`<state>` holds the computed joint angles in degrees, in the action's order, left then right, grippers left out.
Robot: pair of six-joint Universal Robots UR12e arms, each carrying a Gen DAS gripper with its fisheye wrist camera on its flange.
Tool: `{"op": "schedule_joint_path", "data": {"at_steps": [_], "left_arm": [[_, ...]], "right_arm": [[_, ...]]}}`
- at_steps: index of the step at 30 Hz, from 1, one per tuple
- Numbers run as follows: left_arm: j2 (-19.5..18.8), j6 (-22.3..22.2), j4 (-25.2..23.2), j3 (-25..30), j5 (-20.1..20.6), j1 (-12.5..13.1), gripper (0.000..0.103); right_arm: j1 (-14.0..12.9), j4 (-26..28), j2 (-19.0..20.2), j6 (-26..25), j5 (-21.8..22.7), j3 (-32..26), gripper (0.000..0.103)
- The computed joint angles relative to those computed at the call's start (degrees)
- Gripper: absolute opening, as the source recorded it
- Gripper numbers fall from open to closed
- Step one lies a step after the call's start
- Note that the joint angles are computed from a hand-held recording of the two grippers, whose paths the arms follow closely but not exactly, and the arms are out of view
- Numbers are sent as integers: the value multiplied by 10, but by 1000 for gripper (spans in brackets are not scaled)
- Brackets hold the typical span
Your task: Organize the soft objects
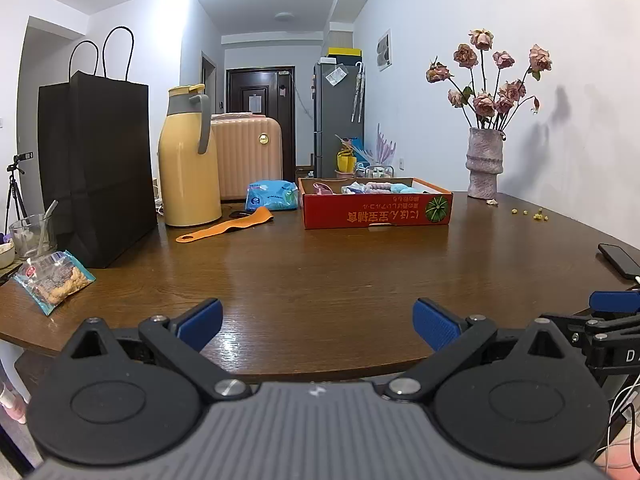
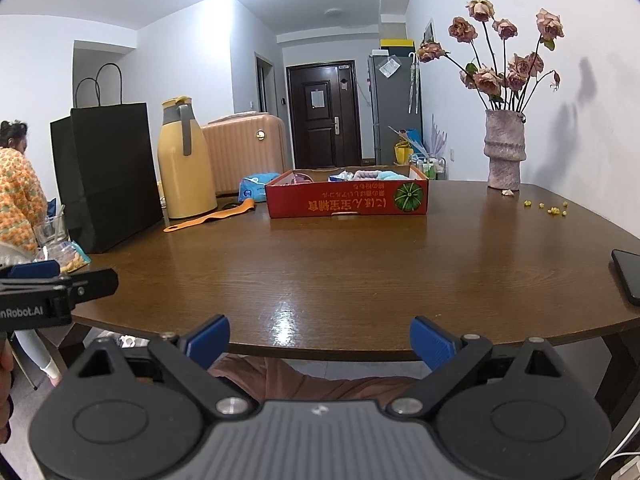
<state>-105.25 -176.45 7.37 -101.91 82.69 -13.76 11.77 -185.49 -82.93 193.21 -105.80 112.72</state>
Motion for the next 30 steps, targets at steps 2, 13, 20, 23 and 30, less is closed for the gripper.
{"op": "schedule_joint_path", "data": {"at_steps": [2, 13, 20, 23, 30], "left_arm": [[0, 0, 0, 0, 0, 0, 103], [-1, 2, 0, 0, -2, 1, 103], [-1, 3, -2, 0, -4, 2, 103], [-4, 6, -14, 0, -3, 2, 103], [-9, 11, -54, 2, -7, 2, 103]], "right_arm": [[0, 1, -1, 2, 1, 1, 97], [-1, 0, 1, 2, 2, 0, 97], [-1, 3, 1, 6, 4, -1, 97], [-2, 6, 3, 13, 3, 0, 101], [-13, 39, 6, 45, 23, 1, 101]]}}
